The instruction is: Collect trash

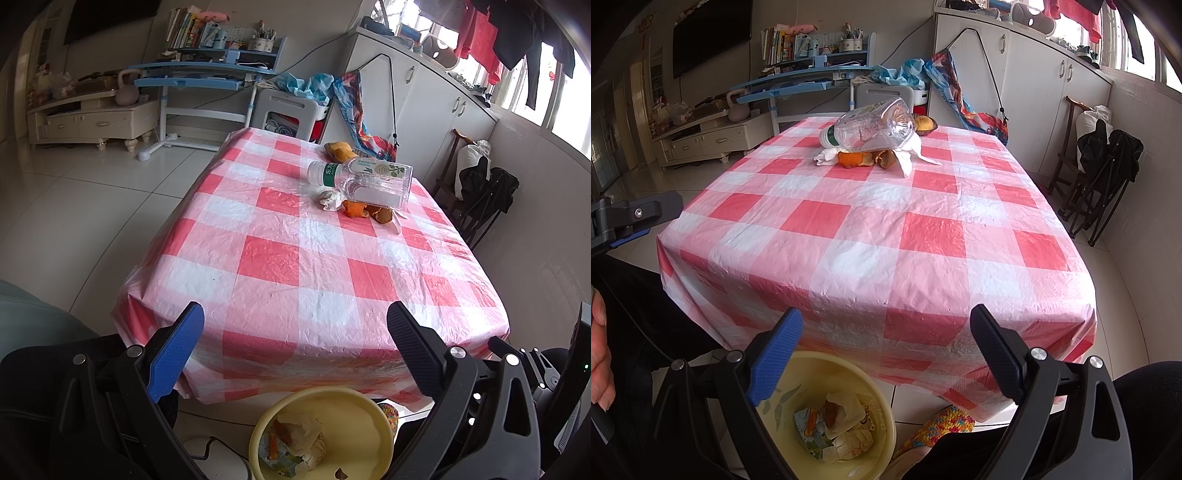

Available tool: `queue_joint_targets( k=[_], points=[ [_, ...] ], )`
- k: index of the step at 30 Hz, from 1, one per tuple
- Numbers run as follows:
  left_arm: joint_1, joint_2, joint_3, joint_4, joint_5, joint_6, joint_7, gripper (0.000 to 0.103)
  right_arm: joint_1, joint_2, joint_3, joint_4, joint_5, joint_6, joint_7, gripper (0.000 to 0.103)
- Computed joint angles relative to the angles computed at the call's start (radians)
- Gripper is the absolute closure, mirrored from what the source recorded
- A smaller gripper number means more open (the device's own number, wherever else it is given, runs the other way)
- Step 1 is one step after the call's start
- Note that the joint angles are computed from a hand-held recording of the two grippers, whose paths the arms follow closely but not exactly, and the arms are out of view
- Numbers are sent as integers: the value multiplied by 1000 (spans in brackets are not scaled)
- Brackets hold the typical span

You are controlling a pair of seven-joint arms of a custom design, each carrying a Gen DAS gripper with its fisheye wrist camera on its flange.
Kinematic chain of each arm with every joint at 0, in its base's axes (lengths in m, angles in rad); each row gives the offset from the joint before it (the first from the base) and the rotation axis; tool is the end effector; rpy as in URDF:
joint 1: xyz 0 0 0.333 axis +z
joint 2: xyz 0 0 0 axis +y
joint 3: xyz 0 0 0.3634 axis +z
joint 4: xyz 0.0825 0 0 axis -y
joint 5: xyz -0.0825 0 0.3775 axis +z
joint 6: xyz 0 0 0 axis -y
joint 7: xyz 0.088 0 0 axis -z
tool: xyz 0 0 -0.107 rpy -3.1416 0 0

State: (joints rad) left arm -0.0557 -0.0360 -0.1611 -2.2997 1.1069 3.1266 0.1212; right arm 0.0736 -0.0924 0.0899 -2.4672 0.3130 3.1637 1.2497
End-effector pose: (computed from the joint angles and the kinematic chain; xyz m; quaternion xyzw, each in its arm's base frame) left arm 0.4916 -0.1882 0.4813 -0.6813 0.5983 -0.3647 0.2119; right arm 0.5024 0.0557 0.4719 -0.7066 0.5945 -0.2548 0.2869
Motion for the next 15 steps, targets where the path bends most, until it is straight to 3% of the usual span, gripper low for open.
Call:
queue_joint_targets(
  k=[15],
  points=[
    [0,1,0,-1,-7,1,6,7,0,-1,-1,1,0,0,0,15]
  ],
)
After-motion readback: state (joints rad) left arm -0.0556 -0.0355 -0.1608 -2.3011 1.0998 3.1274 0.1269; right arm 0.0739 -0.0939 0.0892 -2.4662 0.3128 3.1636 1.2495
